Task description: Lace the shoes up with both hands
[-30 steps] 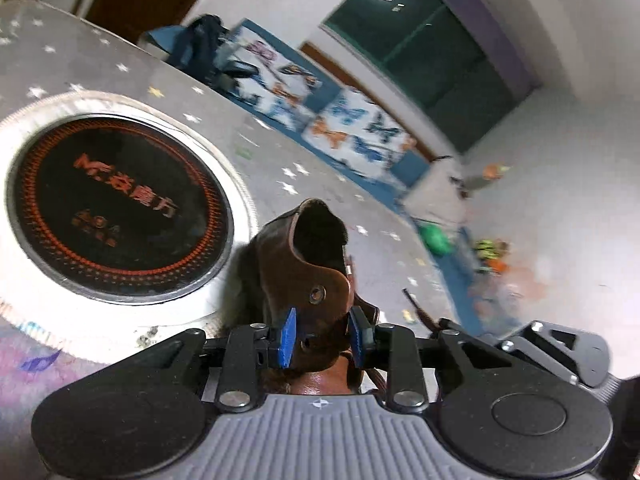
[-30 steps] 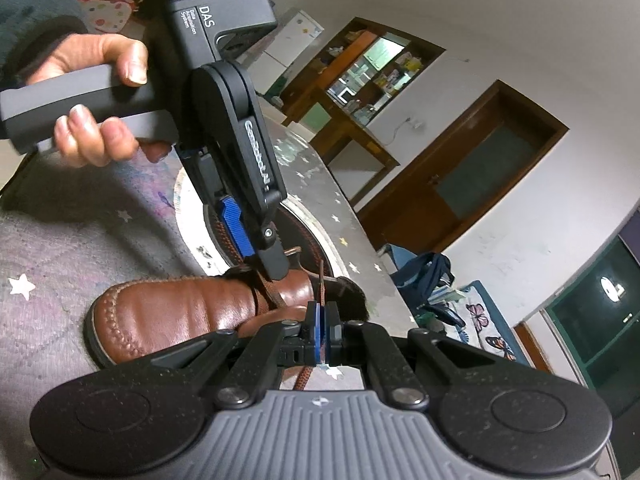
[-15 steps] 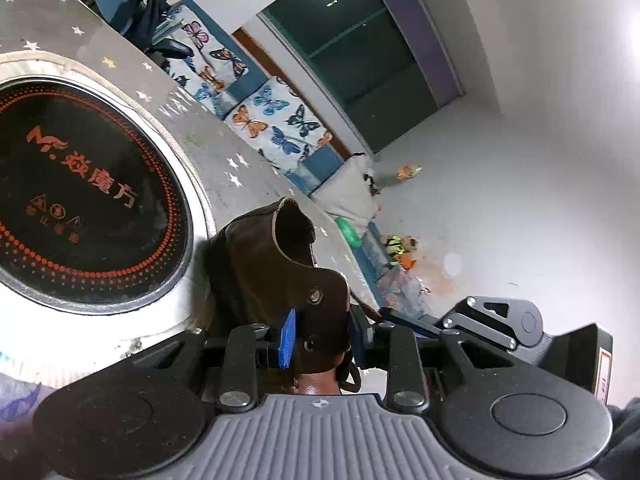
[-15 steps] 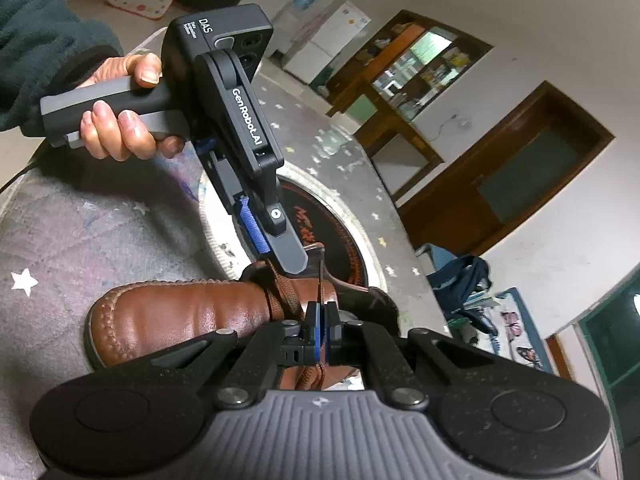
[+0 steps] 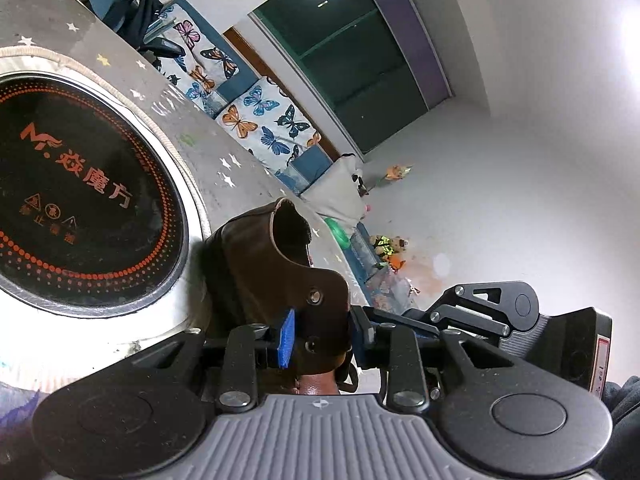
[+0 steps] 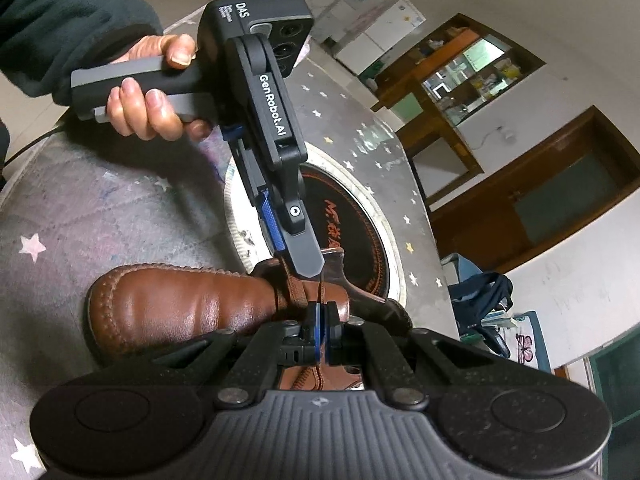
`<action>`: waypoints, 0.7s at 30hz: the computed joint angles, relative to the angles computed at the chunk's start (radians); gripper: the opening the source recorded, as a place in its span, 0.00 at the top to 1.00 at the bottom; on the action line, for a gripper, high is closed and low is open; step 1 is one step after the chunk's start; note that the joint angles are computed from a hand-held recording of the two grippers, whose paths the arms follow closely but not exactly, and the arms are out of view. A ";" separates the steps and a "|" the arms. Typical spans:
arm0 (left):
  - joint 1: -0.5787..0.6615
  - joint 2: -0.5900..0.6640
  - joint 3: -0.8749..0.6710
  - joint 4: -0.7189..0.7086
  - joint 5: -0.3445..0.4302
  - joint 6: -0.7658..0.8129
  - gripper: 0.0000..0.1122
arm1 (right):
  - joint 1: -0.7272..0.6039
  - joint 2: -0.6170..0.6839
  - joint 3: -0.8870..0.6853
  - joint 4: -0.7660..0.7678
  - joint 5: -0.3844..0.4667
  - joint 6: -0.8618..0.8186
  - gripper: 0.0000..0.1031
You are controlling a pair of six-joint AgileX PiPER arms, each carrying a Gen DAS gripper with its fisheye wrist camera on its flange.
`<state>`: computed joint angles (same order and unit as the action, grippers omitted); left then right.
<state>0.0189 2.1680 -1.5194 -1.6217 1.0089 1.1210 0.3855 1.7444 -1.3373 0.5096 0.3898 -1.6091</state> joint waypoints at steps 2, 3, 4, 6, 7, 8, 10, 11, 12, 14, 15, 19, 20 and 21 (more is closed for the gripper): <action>0.000 0.002 -0.002 0.000 0.001 0.002 0.72 | 0.005 0.009 -0.013 -0.036 0.006 0.023 0.99; 0.000 0.003 -0.002 -0.001 0.002 0.002 0.72 | 0.009 0.010 -0.018 -0.057 0.007 0.041 0.99; 0.000 0.003 -0.002 -0.001 0.002 0.003 0.72 | 0.010 0.012 -0.022 -0.070 0.008 0.050 0.99; 0.001 0.005 -0.003 -0.002 0.003 0.005 0.72 | 0.015 0.014 -0.025 -0.092 0.001 0.051 0.99; 0.001 0.006 -0.003 -0.002 0.004 0.006 0.72 | 0.017 0.016 -0.028 -0.102 0.002 0.052 0.99; 0.001 0.007 -0.004 -0.003 0.005 0.007 0.72 | 0.018 0.019 -0.033 -0.109 0.006 0.054 0.99; 0.001 0.008 -0.003 -0.005 0.004 0.011 0.72 | 0.021 0.023 -0.039 -0.117 0.010 0.047 0.99; 0.001 0.008 -0.004 -0.006 0.004 0.012 0.72 | 0.021 0.026 -0.042 -0.115 0.012 0.041 0.99; 0.001 0.009 -0.004 -0.006 0.004 0.012 0.72 | 0.022 0.029 -0.045 -0.113 0.013 0.035 0.99; 0.001 0.011 -0.005 -0.007 0.003 0.014 0.71 | 0.024 0.036 -0.054 -0.118 0.021 0.032 0.99; 0.001 0.012 -0.006 -0.007 0.003 0.014 0.71 | 0.027 0.039 -0.055 -0.119 0.021 0.027 0.99; -0.004 0.008 -0.002 -0.009 -0.006 0.015 0.70 | 0.031 0.054 -0.060 -0.100 0.008 0.008 0.99; -0.005 0.006 0.000 -0.010 -0.010 0.016 0.70 | 0.030 0.058 -0.064 -0.090 0.009 0.006 0.99; -0.006 0.006 0.001 -0.011 -0.015 0.017 0.69 | 0.030 0.061 -0.066 -0.082 0.008 0.003 0.99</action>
